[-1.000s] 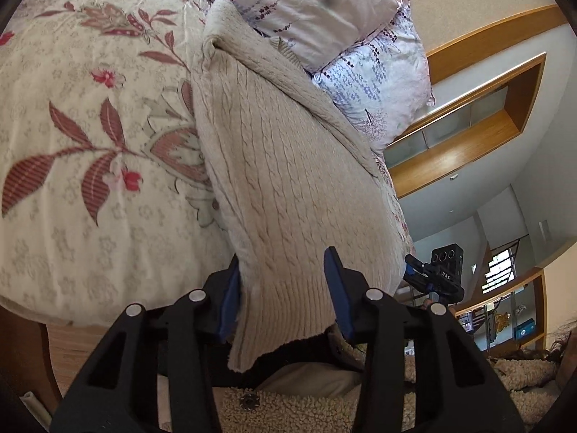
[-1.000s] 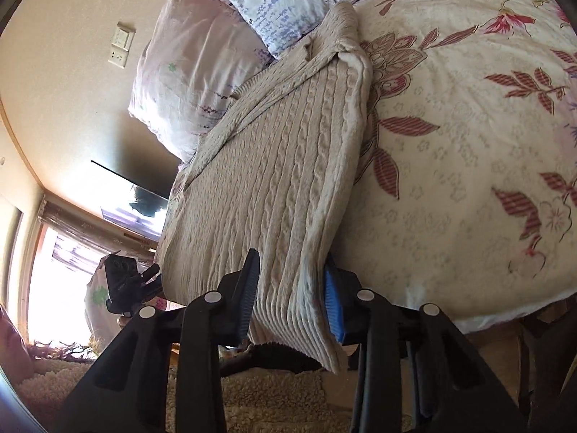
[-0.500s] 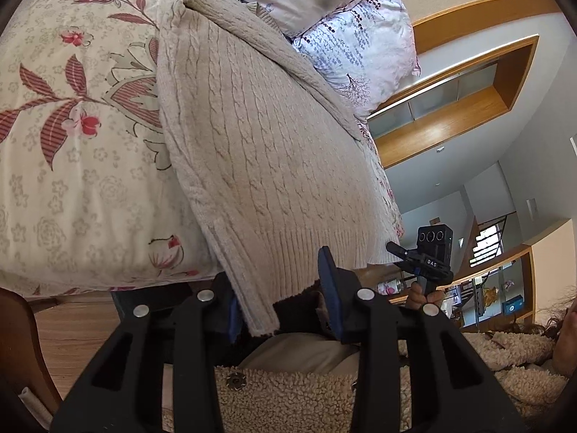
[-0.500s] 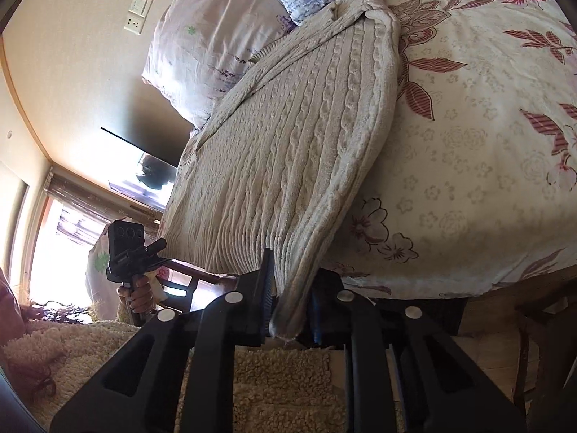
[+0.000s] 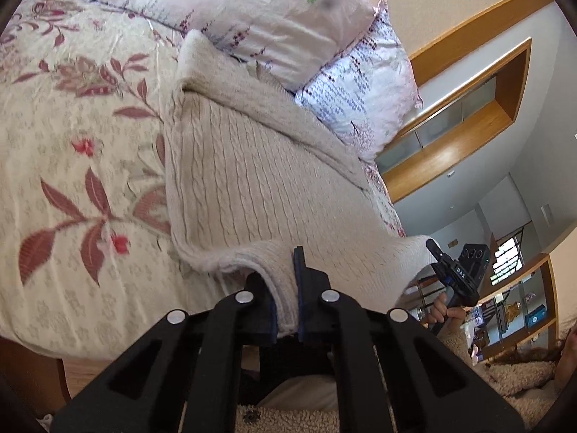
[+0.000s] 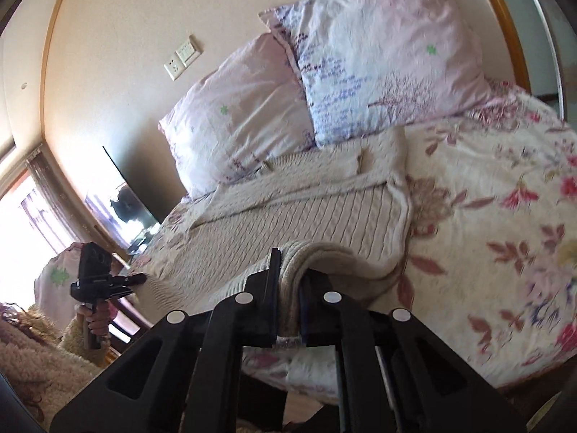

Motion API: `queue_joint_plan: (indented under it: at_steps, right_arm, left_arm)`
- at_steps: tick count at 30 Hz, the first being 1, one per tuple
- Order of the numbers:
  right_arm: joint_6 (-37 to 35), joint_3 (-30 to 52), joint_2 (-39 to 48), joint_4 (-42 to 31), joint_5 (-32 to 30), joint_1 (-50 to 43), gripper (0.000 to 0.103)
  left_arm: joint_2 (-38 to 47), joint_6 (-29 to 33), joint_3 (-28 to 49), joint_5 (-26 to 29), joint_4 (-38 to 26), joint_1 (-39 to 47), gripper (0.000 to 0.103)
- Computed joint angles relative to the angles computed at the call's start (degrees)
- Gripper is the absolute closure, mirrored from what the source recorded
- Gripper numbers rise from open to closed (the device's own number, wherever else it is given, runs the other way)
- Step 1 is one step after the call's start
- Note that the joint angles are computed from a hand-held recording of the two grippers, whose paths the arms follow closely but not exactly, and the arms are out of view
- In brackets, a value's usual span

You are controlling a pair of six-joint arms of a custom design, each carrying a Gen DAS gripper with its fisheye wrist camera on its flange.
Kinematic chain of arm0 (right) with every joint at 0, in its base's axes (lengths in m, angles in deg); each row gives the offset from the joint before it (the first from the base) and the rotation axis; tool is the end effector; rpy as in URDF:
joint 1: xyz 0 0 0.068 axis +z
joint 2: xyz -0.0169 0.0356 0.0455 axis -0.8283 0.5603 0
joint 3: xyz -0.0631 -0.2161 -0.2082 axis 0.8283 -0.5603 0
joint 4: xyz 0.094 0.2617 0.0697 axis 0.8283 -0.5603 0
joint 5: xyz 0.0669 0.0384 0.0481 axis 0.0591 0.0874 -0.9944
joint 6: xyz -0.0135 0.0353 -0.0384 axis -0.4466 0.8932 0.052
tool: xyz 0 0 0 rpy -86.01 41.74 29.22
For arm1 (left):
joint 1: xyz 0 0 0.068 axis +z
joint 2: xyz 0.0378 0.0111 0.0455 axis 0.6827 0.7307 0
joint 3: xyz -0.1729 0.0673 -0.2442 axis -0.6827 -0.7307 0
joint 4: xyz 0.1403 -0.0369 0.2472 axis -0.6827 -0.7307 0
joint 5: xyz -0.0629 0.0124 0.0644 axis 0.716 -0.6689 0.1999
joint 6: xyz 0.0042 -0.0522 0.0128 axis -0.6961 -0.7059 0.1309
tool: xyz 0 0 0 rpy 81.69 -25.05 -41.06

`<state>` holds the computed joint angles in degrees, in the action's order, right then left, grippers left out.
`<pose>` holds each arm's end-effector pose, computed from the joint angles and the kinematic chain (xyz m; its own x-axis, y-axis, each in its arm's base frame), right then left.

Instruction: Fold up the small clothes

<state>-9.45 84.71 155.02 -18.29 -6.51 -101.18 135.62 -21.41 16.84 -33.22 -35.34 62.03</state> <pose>0.2304 -0.1859 0.0754 -0.5793 0.1451 -0.8021 -0.4347 0.7774 0.4546 0.1853 0.0353 0.1003 -0.7741 -0.3596 -0.5209 0.1179 0.7266 -0.6769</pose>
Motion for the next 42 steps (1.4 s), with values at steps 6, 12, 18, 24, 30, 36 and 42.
queue_joint_plan:
  at_steps: [6,12,18,24,30,36,42]
  right_arm:
    - [38.45,-7.17,-4.36,42.07,-0.63,5.93,0.095]
    - [50.01,-6.29,-3.84,56.19,8.56,12.96,0.095]
    - [58.53,0.58,0.76,59.62,14.25,17.0,0.095]
    - [62.93,10.28,9.43,58.07,22.26,21.33,0.095]
    - [65.54,24.5,17.93,44.24,28.18,24.79,0.095]
    - [66.71,33.23,23.91,33.97,32.5,26.38,0.095]
    - [70.28,37.03,25.94,30.05,35.12,27.38,0.091]
  left_arm:
    - [-0.21,-7.66,9.09,-9.57,0.76,-2.73,0.096]
    - [5.12,-10.3,20.41,-17.85,-0.21,-7.11,0.097]
    - [14.0,-11.85,32.52,-23.31,-0.06,-10.15,0.097]
    - [24.69,-12.32,44.75,-29.17,-1.82,-13.28,0.097]
    - [35.9,-14.38,56.28,-32.04,-6.44,-14.38,0.097]
    - [41.99,-16.73,61.2,-31.55,-9.05,-14.28,0.097]
    - [45.14,-18.66,65.43,-30.1,-11.92,-14.04,0.093]
